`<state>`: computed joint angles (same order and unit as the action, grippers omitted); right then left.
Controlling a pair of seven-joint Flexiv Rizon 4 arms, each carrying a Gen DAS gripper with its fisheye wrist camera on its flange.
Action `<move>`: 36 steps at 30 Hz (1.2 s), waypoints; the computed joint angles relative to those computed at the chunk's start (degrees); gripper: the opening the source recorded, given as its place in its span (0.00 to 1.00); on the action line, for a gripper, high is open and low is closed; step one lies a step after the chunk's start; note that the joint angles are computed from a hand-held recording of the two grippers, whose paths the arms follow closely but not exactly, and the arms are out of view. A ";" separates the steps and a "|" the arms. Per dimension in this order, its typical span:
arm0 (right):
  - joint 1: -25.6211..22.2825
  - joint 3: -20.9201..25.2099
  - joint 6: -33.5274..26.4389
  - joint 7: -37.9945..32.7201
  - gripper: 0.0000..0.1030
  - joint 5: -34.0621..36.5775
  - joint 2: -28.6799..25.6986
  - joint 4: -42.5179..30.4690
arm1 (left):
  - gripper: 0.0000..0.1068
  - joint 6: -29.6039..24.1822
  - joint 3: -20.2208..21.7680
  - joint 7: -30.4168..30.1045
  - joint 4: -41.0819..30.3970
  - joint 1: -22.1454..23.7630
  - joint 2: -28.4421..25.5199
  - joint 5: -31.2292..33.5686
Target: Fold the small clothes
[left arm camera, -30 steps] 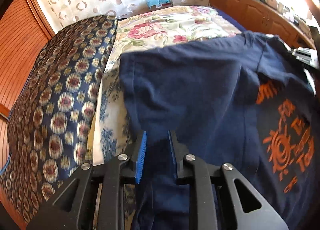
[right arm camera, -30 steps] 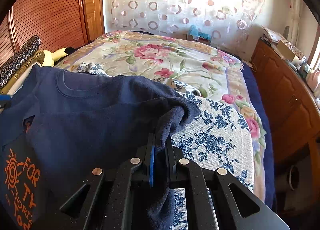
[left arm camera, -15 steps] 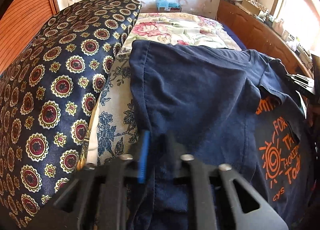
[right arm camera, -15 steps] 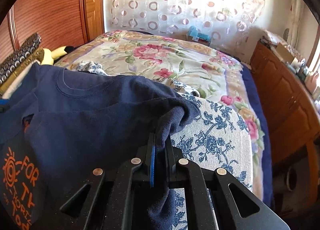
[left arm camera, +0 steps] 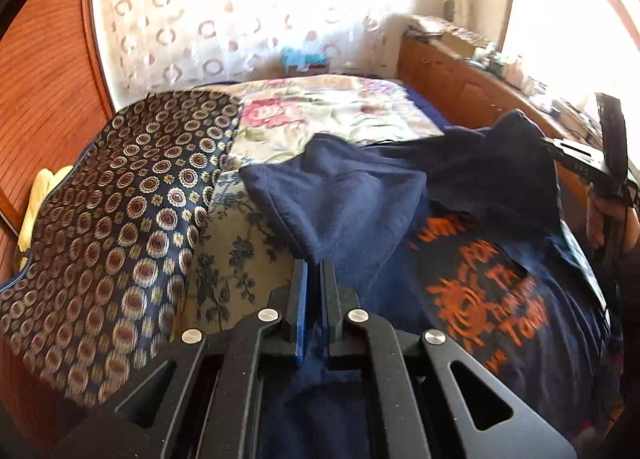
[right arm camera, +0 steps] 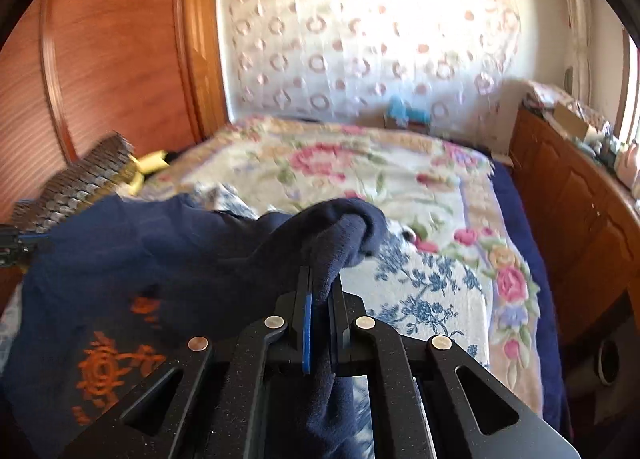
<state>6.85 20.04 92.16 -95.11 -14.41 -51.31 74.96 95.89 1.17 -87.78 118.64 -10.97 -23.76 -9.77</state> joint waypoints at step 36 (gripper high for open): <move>-1.88 -10.41 28.26 13.30 0.27 -7.28 31.46 62.30 | 0.57 20.73 -3.54 -7.60 24.93 -2.57 8.80 3.46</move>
<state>4.96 9.62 120.42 -81.81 -21.69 -19.85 137.26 116.62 -2.37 -95.38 143.57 -13.54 -14.96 -6.30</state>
